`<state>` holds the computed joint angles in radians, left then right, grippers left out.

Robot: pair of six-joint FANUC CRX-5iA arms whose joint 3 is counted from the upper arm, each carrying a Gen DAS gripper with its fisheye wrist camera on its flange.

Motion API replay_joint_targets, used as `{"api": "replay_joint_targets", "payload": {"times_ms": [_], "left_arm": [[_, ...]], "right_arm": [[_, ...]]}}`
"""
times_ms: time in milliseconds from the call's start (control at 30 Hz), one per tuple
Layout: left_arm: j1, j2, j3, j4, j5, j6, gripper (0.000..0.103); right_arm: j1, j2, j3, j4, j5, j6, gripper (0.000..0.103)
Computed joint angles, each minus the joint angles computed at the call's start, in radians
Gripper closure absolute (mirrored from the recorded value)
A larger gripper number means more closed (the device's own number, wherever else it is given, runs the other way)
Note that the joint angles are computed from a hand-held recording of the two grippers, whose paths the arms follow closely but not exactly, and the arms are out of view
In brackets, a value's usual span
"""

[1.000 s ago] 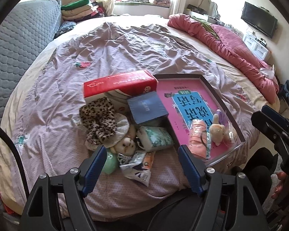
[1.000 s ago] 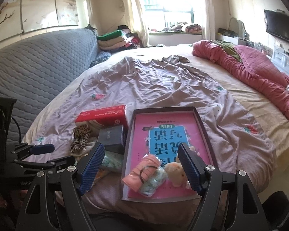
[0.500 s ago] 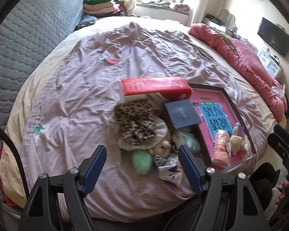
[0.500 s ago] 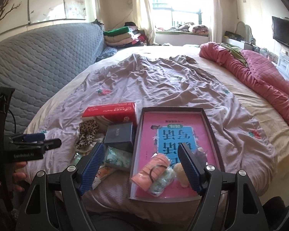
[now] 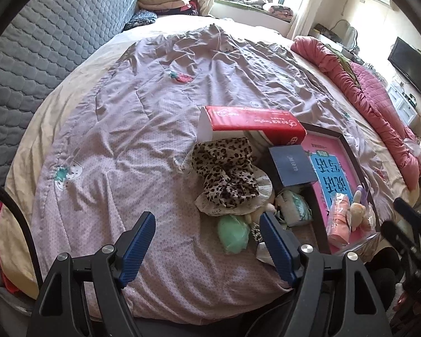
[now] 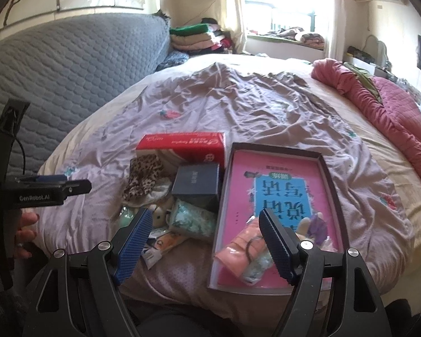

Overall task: Organize soft objects
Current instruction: 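Withdraw both open tools from the tray back toward the pile, then grasp the leopard-print cloth with the left tool while the right tool grasps the green-and-white packet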

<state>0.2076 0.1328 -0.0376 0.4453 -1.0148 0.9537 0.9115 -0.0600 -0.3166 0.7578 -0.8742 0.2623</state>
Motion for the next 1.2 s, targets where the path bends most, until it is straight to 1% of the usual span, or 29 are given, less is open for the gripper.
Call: {"api": "replay_joint_targets", "payload": {"times_ms": [233,433,700,900,1033,1100,1200], "left_arm": [[-0.006,0.037,0.021,-0.020,-0.014,0.023,0.027],[-0.012,0.074,0.049,-0.034,-0.025,0.052,0.027],[-0.027,0.128,0.095,-0.053,-0.042,0.078,0.027],[-0.040,0.168,0.127,-0.054,-0.056,0.087,0.027],[-0.050,0.193,0.152,-0.060,-0.063,0.098,0.027],[-0.054,0.207,0.166,-0.063,-0.067,0.106,0.027],[-0.060,0.230,0.190,-0.070,-0.073,0.121,0.027]], "right_arm": [[-0.013,0.072,0.041,-0.072,0.018,0.093,0.024],[-0.035,0.140,0.077,-0.110,0.042,0.153,0.024],[-0.065,0.247,0.156,-0.176,0.024,0.284,0.024],[-0.078,0.295,0.183,-0.187,0.024,0.326,0.023],[-0.089,0.304,0.171,-0.155,0.036,0.301,0.025],[-0.098,0.294,0.156,-0.154,0.062,0.286,0.028],[-0.103,0.283,0.130,-0.109,0.084,0.247,0.031]]}}
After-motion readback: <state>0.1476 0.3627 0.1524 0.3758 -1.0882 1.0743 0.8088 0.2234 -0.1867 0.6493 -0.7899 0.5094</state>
